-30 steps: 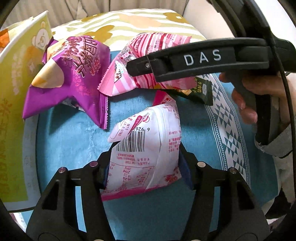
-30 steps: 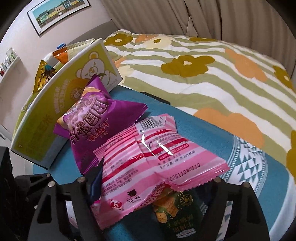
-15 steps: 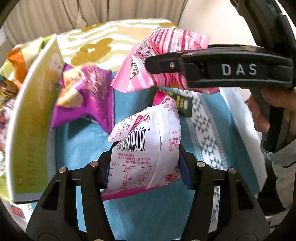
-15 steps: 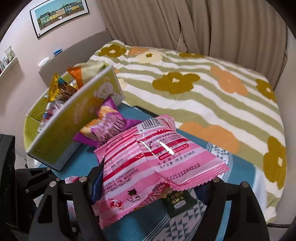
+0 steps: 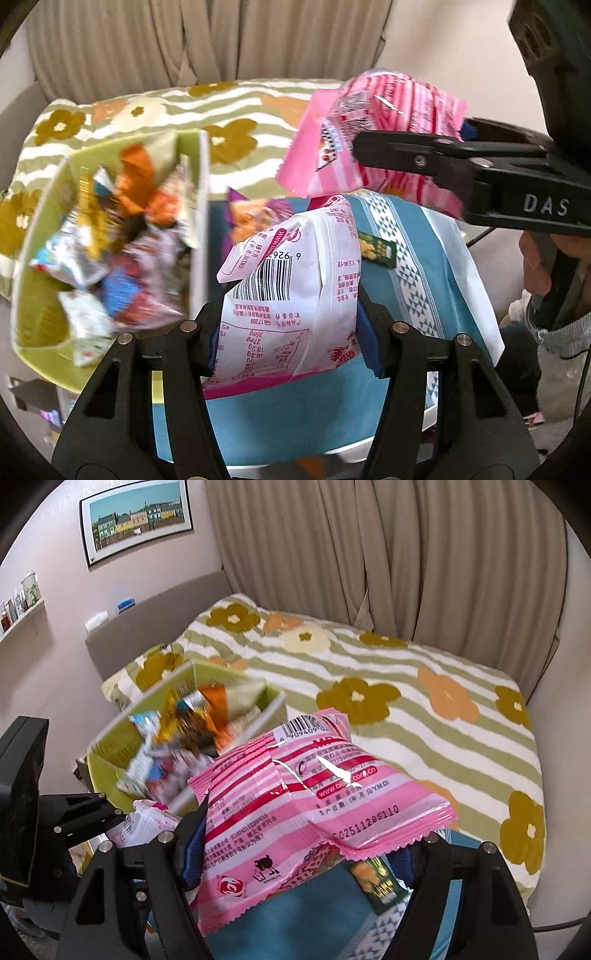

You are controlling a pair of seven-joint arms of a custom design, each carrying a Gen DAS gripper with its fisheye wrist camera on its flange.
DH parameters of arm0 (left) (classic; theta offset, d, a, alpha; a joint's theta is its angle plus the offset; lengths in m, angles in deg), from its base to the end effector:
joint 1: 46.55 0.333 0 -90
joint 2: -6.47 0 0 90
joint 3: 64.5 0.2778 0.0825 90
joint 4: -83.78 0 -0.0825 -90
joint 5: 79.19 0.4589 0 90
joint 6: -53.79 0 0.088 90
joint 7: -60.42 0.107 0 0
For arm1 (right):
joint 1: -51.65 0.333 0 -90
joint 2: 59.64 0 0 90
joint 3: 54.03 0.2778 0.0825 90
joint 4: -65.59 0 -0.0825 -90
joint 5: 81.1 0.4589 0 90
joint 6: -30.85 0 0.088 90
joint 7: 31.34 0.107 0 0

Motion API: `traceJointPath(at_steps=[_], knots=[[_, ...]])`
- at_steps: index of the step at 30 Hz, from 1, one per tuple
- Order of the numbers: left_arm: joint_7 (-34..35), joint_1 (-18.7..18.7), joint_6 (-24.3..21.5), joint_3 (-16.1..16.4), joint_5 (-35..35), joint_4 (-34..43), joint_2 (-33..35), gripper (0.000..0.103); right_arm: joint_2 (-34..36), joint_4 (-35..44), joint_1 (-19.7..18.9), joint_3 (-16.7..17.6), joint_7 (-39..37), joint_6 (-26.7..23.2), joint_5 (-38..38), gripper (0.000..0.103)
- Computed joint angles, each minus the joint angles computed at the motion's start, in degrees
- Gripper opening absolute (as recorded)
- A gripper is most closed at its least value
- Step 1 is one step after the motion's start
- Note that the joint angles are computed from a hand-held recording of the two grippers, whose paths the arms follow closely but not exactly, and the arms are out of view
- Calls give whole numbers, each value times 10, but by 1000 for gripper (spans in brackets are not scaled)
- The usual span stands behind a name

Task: Organize snacks
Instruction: 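Carry both bags into the yellow box and open both tools to release them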

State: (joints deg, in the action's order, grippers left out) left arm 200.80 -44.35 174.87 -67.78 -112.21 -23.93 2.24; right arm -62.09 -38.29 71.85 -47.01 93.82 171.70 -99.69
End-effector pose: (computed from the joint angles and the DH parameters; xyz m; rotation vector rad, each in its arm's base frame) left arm 0.6447 -0.0380 0.5211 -1.2642 2.6222 -0.9023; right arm 0.5975 0.3090 0.5770 -1.7969 1.7220 -0.5764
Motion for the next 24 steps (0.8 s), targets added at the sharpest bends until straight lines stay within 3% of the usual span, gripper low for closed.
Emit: traceJointPath(at_steps=[2,10,18,19,21,22,24], knots=[[8,10,-29,10,-10,45,28,53,25,40,5,5,35,-10,-20,74],[15,69,-63,14,-15,177,115,53,139,203,49,-7,102,-47,-54,74],[-3,130,-117,-9,27,372,269,54,267,372,98,-40,129,-92,-39,74],[-3,137,-126,-13,35,398,289,58,283,394,104,-45,133,-103,-37,74],[-7,145,-137,-21,55,450,334,82,305,424,114,-53,142,-118,-33,74],[-7,150,-136,-26,63,464,349,103,321,445,120,-57,149,-130,-29,74],[-3,161,-151,-36,71,503,386,102,342,473,130,-64,162,-151,-25,74]])
